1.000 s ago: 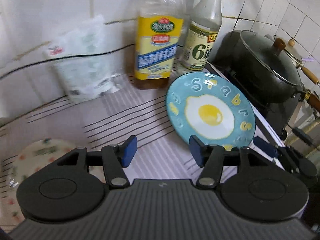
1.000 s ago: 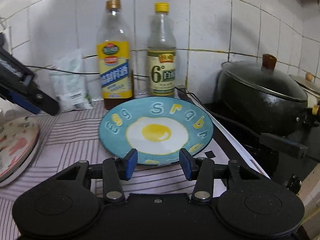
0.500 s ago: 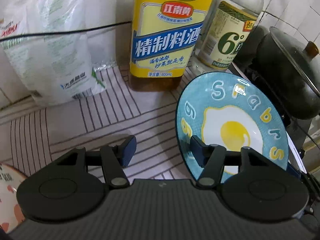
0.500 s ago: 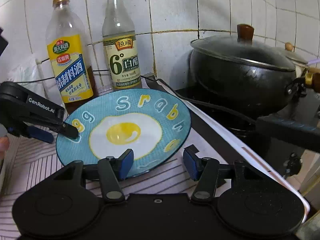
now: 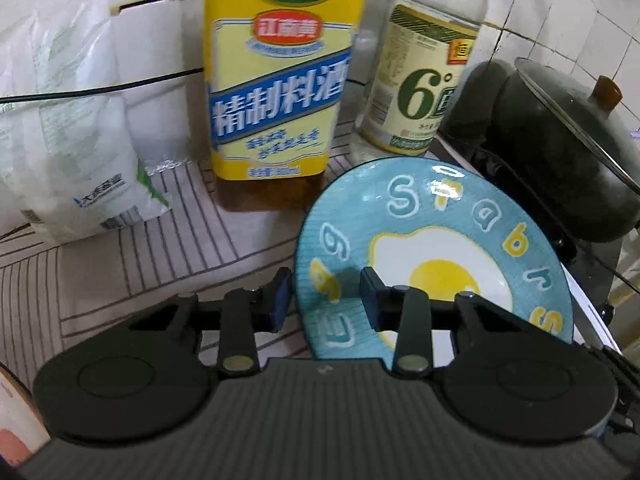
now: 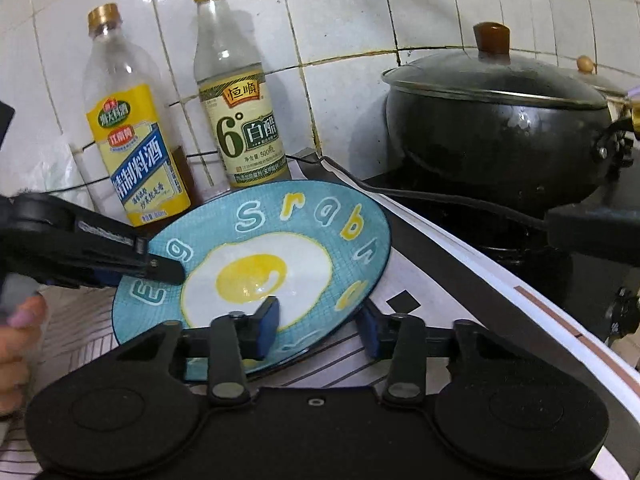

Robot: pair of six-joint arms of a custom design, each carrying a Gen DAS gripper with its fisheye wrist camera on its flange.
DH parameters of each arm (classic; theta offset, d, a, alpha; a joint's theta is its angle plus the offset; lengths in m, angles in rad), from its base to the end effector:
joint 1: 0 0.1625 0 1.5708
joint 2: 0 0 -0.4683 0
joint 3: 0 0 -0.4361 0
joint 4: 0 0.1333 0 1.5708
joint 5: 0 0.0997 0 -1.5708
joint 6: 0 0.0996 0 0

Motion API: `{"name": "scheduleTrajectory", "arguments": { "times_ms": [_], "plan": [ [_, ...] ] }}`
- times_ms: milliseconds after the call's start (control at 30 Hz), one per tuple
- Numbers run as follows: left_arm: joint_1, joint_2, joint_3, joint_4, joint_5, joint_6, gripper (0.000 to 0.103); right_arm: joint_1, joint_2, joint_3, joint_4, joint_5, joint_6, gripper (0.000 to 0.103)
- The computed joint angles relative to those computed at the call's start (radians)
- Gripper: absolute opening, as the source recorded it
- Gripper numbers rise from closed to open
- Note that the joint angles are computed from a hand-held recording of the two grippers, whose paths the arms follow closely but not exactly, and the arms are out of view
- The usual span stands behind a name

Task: Organize plates and bowls
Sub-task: 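Grasp the blue egg plate rim with the right tool, then carry the blue egg plate onto the pink-bunny plate and lower it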

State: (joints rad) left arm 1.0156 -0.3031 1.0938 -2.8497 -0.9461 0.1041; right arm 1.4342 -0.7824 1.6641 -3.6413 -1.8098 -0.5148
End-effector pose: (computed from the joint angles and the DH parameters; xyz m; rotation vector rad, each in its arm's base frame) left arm -0.3009 -0.8485 -0.0323 0.6260 2.4580 -0.7963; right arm 0.0084 -0.7445 0.2125 0.2398 -2.2094 1.3335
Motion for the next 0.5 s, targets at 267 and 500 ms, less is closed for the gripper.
{"name": "scheduleTrajectory", "arguments": {
  "times_ms": [267, 500],
  "plan": [
    [-0.001, -0.04, -0.008, 0.173, -0.008, -0.114, 0.035, 0.002, -0.009, 0.003, 0.015, -0.008, 0.013, 0.035],
    [-0.017, -0.15, 0.123, 0.21, 0.053, -0.146, 0.035, 0.001, -0.062, 0.062, 0.115, 0.071, 0.017, 0.034]
  ]
}}
